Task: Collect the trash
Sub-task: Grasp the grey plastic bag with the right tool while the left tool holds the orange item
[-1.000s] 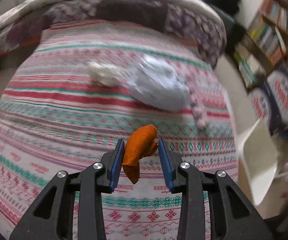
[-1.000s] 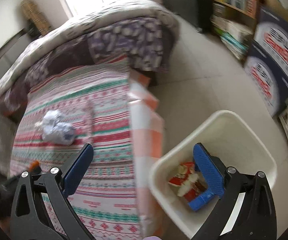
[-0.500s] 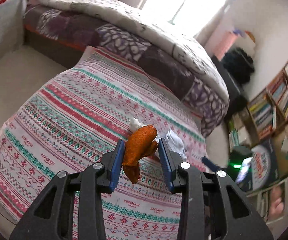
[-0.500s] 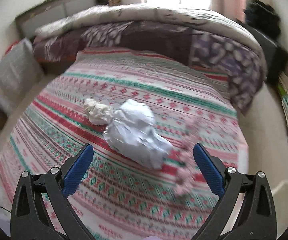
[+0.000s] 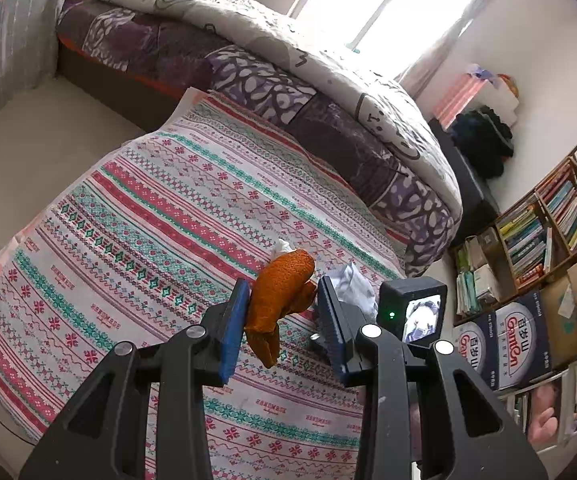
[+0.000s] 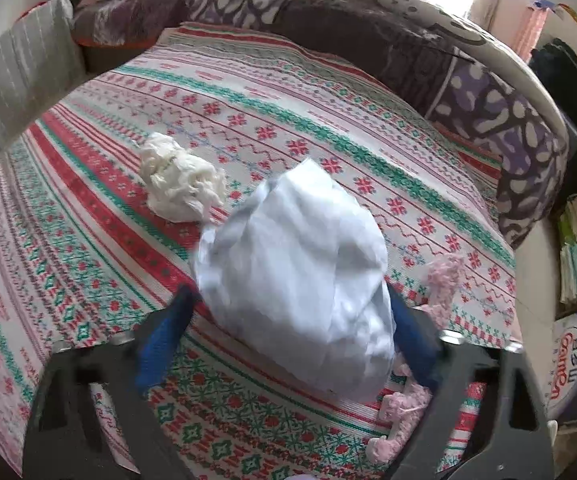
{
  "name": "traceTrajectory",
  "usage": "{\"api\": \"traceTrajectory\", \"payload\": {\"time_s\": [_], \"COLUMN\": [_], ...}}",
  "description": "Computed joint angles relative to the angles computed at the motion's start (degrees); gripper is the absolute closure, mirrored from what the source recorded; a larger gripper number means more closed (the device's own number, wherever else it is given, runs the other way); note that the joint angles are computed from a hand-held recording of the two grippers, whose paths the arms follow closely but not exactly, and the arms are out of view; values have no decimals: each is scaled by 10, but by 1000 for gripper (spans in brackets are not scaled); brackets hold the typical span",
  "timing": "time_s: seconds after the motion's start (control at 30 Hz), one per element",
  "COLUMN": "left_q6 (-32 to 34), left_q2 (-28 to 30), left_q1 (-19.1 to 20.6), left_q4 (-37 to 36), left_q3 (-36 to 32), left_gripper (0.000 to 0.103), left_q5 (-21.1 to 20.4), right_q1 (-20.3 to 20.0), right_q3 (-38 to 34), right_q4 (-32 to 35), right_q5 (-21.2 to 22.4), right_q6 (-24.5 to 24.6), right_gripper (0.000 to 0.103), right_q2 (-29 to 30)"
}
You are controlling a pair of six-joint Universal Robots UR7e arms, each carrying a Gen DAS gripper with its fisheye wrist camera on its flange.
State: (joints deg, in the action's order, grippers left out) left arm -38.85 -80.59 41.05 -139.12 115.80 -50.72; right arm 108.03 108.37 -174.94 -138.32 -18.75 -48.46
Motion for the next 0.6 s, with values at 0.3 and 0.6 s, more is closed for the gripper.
{"api": "traceTrajectory", "payload": {"time_s": [0.3, 0.6], "left_q6": [-2, 4], "left_q2": [-6, -7], "left_q1": [-8, -19], "left_q4": [-17, -19], "left_q3": [8, 13], "left_gripper": [67, 67], "left_q5": [27, 42], "right_q1": [26, 56], "right_q3": [20, 40], "right_q4": [-28, -57], "right_q5": [75, 113], "right_q6": [62, 70], "right_gripper": [89, 92], "right_q2": [-58, -102]}}
